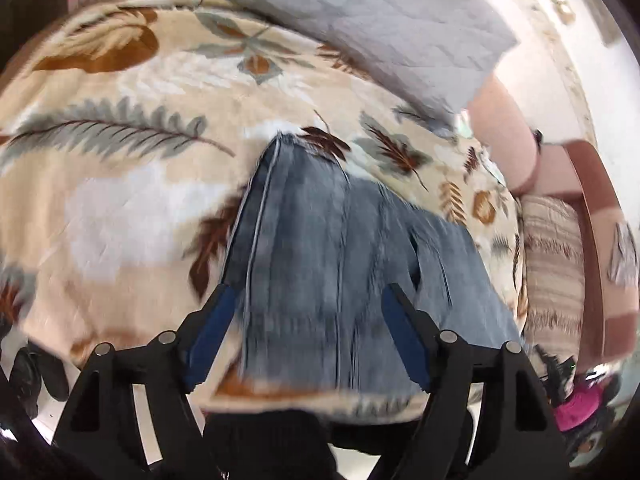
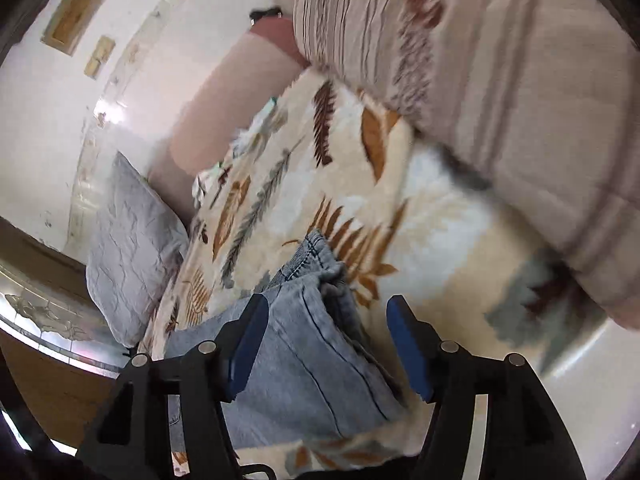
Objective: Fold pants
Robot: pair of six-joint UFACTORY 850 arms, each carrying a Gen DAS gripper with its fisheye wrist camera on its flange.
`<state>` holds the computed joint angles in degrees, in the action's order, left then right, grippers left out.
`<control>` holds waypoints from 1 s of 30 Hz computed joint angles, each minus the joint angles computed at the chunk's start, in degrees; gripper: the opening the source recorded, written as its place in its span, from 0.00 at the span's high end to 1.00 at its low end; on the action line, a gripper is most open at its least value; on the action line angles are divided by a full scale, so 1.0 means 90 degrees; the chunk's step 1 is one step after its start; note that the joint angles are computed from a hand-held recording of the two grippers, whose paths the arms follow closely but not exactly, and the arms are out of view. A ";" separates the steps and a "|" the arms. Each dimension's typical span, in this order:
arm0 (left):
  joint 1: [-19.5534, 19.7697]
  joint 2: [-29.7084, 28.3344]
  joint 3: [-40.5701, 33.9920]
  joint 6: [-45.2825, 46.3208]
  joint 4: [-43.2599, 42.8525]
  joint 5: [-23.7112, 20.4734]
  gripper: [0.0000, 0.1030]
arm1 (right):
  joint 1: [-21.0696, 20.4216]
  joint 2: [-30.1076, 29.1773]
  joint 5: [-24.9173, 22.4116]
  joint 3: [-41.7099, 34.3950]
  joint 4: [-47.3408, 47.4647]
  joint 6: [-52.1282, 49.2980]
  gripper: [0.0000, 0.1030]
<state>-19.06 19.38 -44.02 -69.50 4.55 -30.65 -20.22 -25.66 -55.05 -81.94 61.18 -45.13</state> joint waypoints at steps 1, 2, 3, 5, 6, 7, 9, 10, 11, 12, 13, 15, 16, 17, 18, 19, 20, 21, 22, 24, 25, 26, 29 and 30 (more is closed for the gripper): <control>0.0285 -0.0237 -0.0048 0.0606 -0.0666 0.0176 0.27 | 0.0133 -0.0242 -0.0026 -0.0264 -0.0231 0.0291 0.38; 0.0485 -0.0329 -0.0036 0.1233 -0.1333 0.0261 0.27 | 0.0257 -0.0444 -0.0040 -0.0468 -0.0485 0.0598 0.41; 0.0645 -0.0499 -0.0079 0.1813 -0.1999 0.0373 0.33 | 0.0378 -0.0671 -0.0226 -0.0699 -0.0623 0.0794 0.72; 0.0746 -0.0701 -0.0257 0.2523 -0.2533 0.0443 0.56 | 0.0614 -0.0814 -0.0188 -0.0987 -0.0794 0.0680 0.94; 0.0724 -0.0747 -0.0330 0.2504 -0.2400 0.0440 0.58 | 0.0666 -0.0702 0.0075 -0.0937 -0.0536 0.0288 0.94; 0.0672 -0.0769 -0.0392 0.2218 -0.2001 0.0446 0.58 | 0.0669 -0.0571 0.0190 -0.0864 -0.0012 -0.0241 0.94; 0.0485 -0.0980 -0.0596 0.1466 -0.1102 0.0271 0.58 | 0.0656 -0.0462 0.0262 -0.1023 0.0300 -0.0590 0.94; 0.0454 -0.1025 -0.0613 0.1400 -0.1009 0.0195 0.60 | 0.0750 -0.0542 0.0435 -0.1139 0.0057 -0.0433 0.94; 0.0468 -0.1104 -0.0638 0.1394 -0.0983 0.0098 0.60 | 0.0899 -0.0747 0.0681 -0.1241 -0.0454 -0.0057 0.93; 0.0492 -0.1128 -0.0604 0.1391 -0.1016 0.0035 0.63 | 0.0984 -0.0901 0.0809 -0.1335 -0.1120 0.0453 0.89; 0.0529 -0.1103 -0.0550 0.1436 -0.1082 0.0025 0.63 | 0.1029 -0.1077 0.0726 -0.1450 -0.1758 0.0932 0.88; 0.0559 -0.0931 -0.0371 0.1397 -0.1091 0.0084 0.63 | 0.1043 -0.1146 0.0764 -0.1404 -0.2235 0.1366 0.81; 0.0576 -0.0851 -0.0302 0.1405 -0.1114 0.0123 0.63 | 0.0967 -0.1057 0.0779 -0.1323 -0.2074 0.1375 0.81; 0.0603 -0.0747 -0.0241 0.1402 -0.1106 0.0125 0.63 | 0.0903 -0.0966 0.0859 -0.1146 -0.1694 0.1153 0.81; 0.0605 -0.0685 -0.0222 0.1357 -0.1039 0.0116 0.63 | 0.0873 -0.0819 0.1067 -0.0976 -0.1573 0.1082 0.81; 0.0623 -0.0630 -0.0215 0.1358 -0.0990 0.0124 0.63 | 0.0896 -0.0688 0.1316 -0.0883 -0.1623 0.1046 0.81; 0.0657 -0.0558 -0.0204 0.1422 -0.1002 0.0176 0.62 | 0.0943 -0.0477 0.1589 -0.0743 -0.1544 0.0801 0.80; 0.0687 -0.0499 -0.0184 0.1496 -0.1056 0.0234 0.57 | 0.0972 -0.0353 0.1610 -0.0696 -0.1371 0.0535 0.79; 0.0728 -0.0453 -0.0171 0.1612 -0.1157 0.0314 0.48 | 0.0997 -0.0242 0.1466 -0.0682 -0.1157 0.0244 0.76; 0.0815 -0.0467 -0.0195 0.1862 -0.1405 0.0423 0.40 | 0.1205 -0.0153 0.1019 -0.0771 -0.0821 -0.0221 0.54; 0.0866 -0.0489 -0.0204 0.2062 -0.1608 0.0478 0.40 | 0.1351 -0.0149 0.0799 -0.0826 -0.0778 -0.0354 0.51; 0.0962 -0.0568 -0.0238 0.2525 -0.2056 0.0496 0.40 | 0.1619 -0.0179 0.0549 -0.0908 -0.0762 -0.0476 0.49; 0.1102 -0.0825 -0.0366 0.3166 -0.2635 0.0379 0.40 | 0.2346 -0.0483 0.0032 -0.1302 -0.0990 -0.0375 0.49; 0.1132 -0.0889 -0.0393 0.3214 -0.2673 0.0326 0.40 | 0.2656 -0.0645 -0.0045 -0.1486 -0.1103 -0.0289 0.49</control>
